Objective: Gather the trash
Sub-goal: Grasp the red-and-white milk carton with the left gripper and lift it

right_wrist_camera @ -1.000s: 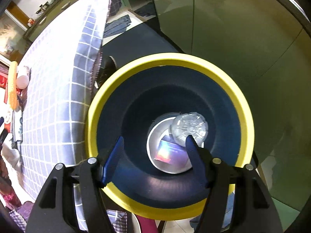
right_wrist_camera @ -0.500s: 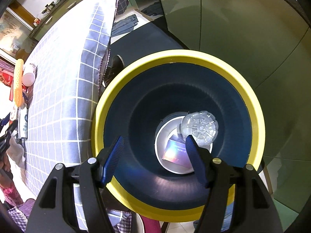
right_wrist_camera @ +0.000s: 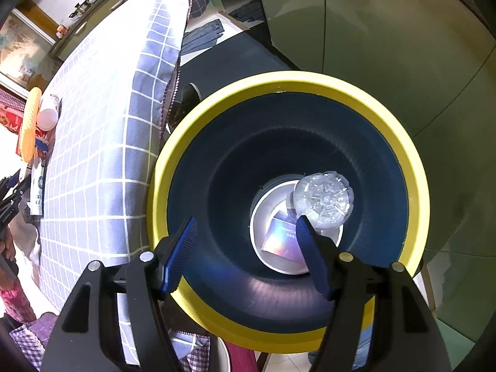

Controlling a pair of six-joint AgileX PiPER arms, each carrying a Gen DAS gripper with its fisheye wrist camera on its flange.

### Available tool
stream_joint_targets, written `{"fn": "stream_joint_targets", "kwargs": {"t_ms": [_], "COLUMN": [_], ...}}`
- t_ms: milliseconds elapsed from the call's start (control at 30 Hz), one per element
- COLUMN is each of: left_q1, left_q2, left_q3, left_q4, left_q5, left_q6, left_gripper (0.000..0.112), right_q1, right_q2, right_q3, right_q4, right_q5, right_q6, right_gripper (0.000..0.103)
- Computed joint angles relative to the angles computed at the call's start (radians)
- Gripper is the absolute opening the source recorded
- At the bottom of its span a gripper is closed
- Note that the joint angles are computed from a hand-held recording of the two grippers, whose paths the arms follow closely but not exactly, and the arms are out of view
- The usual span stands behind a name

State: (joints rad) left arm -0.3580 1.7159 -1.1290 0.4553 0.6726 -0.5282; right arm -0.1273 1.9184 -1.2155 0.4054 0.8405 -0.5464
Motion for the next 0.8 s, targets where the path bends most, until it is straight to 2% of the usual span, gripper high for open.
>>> {"fn": "stream_joint_targets", "kwargs": {"t_ms": [133, 433, 800], "left_q1": [-0.011, -0.085, -0.230], "left_q2": [-0.066, -0.214, -0.256], "left_q3": [0.014, 0.059, 0.005], "left_q4": [-0.024, 0.015, -0.002], "left_q5": [0.020, 0.051, 0.074], "left_q6": [0.030, 0.006, 0.040], "left_gripper": [0.052, 0.051, 0.051], "right_q1": [0.003, 0.022, -0.002], "right_q2": [0.001, 0.000, -0.050], "right_q3": [-0.004, -0.007, 0.030], "right_q4": [0.002, 0.002, 0.020], "right_q5": [0.003, 0.016, 0.015], "right_q6": [-0.003, -0.005, -0.031], "right_gripper": [0.063, 0.063, 0.063]}}
